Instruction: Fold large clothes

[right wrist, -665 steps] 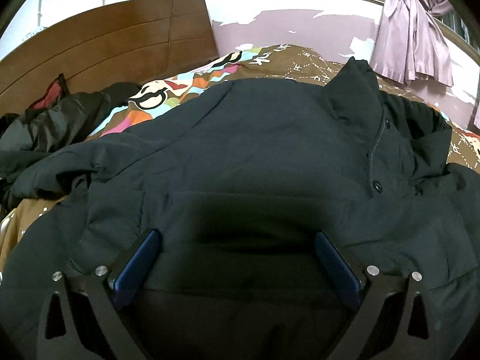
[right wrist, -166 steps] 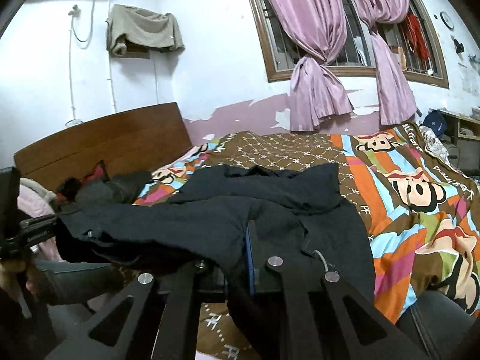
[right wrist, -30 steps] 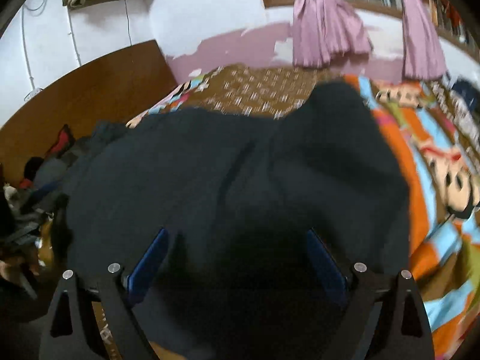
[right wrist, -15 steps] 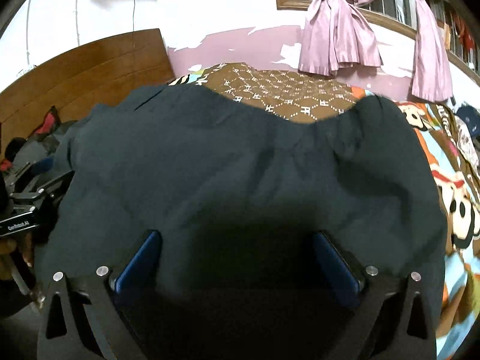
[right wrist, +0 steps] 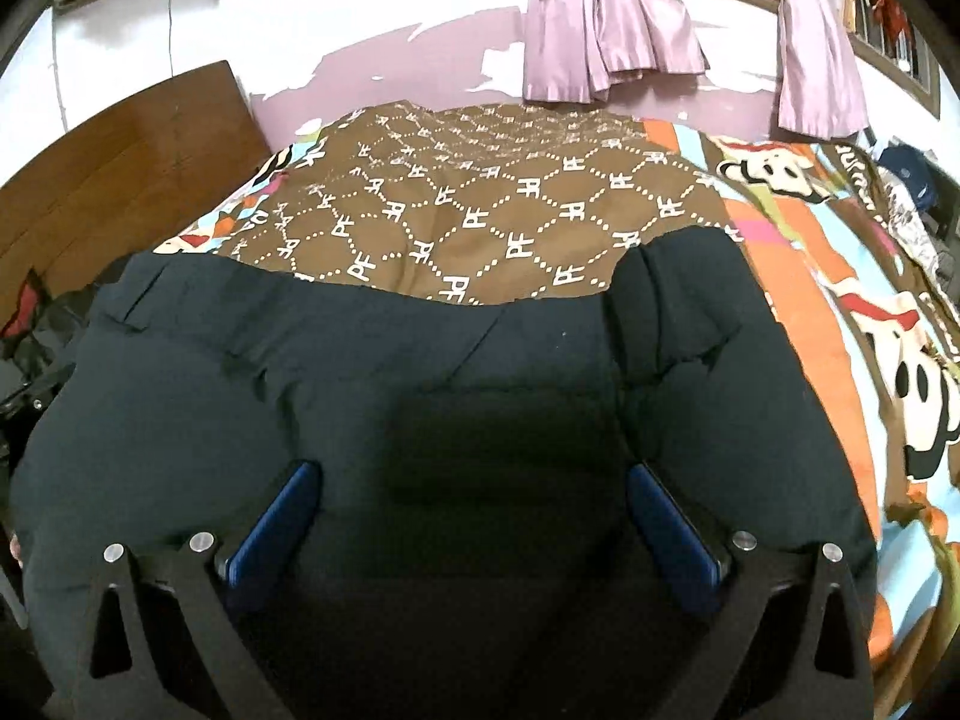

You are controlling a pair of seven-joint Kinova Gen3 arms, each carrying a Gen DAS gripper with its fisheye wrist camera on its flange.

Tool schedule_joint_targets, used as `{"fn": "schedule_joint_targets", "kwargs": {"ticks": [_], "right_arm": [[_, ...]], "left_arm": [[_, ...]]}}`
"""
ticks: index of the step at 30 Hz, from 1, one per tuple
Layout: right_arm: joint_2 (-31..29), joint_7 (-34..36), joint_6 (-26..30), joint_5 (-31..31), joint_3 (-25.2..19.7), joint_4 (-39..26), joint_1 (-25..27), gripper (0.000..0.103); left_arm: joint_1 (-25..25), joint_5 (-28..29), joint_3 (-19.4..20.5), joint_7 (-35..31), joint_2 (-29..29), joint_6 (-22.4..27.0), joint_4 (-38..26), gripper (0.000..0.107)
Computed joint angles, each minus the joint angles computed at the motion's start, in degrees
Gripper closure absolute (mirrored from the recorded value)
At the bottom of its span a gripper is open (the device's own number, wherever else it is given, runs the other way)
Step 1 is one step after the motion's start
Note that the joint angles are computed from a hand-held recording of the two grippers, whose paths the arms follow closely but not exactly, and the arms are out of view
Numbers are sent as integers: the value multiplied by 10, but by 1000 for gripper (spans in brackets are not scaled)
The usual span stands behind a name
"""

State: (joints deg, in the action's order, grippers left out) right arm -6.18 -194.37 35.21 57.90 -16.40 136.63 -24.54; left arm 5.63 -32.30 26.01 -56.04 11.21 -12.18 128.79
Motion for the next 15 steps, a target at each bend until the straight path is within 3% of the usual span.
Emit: {"fn": "schedule_joint_targets", "kwargs": {"ticks": [3,9,15], "right_arm": [[4,4,-49,12,18,9,15,0],[19,5,-101,32,34,12,41,0],[47,31,-120,23,50,1,46,0]], "left_arm": [[-16,-17,30,14,13,50,-28,5],[103,94,-81,-86,27,65,-44,5],[74,131,-45,-124,59,87,-70,5]]}}
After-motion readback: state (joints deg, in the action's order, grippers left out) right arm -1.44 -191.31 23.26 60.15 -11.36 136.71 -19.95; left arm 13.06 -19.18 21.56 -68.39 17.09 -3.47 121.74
